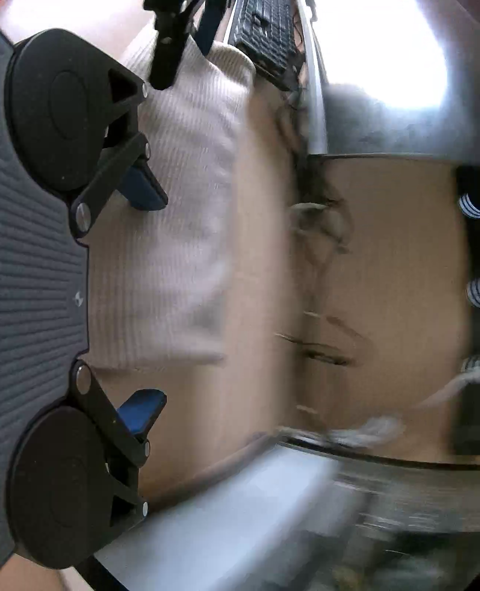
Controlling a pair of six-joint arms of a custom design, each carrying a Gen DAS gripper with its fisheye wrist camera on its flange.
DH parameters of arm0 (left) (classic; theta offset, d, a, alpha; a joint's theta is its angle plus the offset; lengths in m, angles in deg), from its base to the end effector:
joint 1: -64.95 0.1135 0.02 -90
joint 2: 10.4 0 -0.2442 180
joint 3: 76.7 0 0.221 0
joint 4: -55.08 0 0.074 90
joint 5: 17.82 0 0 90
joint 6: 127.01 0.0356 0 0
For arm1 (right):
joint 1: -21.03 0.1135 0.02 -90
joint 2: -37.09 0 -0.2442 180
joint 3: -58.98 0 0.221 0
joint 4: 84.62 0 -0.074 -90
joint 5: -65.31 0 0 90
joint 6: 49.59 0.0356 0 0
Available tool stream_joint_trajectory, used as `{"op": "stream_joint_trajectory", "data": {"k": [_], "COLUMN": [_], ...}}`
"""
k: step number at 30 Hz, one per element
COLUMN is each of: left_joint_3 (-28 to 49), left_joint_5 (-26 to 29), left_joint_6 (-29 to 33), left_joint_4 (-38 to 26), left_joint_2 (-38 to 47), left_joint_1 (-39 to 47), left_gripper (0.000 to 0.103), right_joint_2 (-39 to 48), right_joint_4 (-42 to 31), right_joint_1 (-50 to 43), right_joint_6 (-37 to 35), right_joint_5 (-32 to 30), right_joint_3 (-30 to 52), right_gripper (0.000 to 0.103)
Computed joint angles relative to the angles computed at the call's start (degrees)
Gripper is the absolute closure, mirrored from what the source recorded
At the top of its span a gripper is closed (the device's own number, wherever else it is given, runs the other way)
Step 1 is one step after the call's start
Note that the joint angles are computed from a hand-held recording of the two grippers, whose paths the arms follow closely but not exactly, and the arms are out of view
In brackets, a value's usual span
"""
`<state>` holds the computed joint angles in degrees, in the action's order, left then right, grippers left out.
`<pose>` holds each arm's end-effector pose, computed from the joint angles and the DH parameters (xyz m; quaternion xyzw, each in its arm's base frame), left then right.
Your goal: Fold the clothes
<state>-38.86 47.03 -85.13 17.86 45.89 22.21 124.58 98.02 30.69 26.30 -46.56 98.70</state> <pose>0.1234 -0.0934 0.1590 -0.1079 0.9285 -0.0592 0.3503 0.2278 0.0522 0.1180 -0.2577 0.8732 0.1607 0.3812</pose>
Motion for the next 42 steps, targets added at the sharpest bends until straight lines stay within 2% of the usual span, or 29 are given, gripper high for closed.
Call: {"op": "stream_joint_trajectory", "data": {"k": [2,3,7,10,15,18,21,26,28,33,37,40,42], "left_joint_3": [0.3,0.4,0.0,-1.4,-3.0,-2.8,-0.7,5.9,7.6,4.5,3.1,3.0,3.3], "left_joint_5": [-0.4,-0.4,0.5,1.8,11.6,13.7,11.1,3.4,1.8,2.6,1.8,1.7,1.3], "left_joint_6": [-0.1,0.0,1.9,6.4,12.4,13.2,11.0,6.3,4.6,0.9,1.1,1.3,1.0], "left_joint_4": [0.2,0.3,3.2,8.5,16.5,18.2,14.2,-0.6,-4.6,-3.1,-0.2,0.6,0.8], "left_joint_2": [0.9,1.2,2.6,5.3,8.2,9.6,8.9,0.6,-0.7,2.5,4.0,4.9,5.8], "left_joint_1": [-0.2,0.0,2.3,5.7,17.3,20.0,17.8,8.3,4.8,3.5,3.7,4.0,3.6], "left_gripper": [0.0,0.0,0.0,0.0,0.0,0.0,0.0,0.0,0.0,0.0,0.0,0.0,0.0], "right_joint_2": [3.5,4.0,4.3,6.4,10.5,10.8,10.5,9.9,9.8,7.0,-1.1,-6.7,-7.6], "right_joint_4": [-3.7,-3.8,1.0,7.1,14.7,15.3,15.8,16.6,16.7,12.3,16.2,18.8,17.5], "right_joint_1": [-2.4,-2.3,-0.1,1.2,4.8,5.4,5.1,5.0,5.0,3.9,3.1,1.7,2.0], "right_joint_6": [1.8,2.4,3.3,4.5,7.5,7.7,7.7,7.7,7.4,5.1,3.0,2.8,2.4], "right_joint_5": [-4.4,-4.7,-2.1,-0.9,3.0,4.0,3.9,4.3,4.4,3.4,4.4,0.6,-3.4], "right_joint_3": [2.8,3.1,1.4,0.2,1.0,1.2,0.4,-0.7,-0.8,0.3,-3.3,-4.7,-3.5], "right_gripper": [0.002,0.002,0.0,0.0,0.0,0.0,0.0,0.0,0.0,0.0,0.0,0.015,0.028]}}
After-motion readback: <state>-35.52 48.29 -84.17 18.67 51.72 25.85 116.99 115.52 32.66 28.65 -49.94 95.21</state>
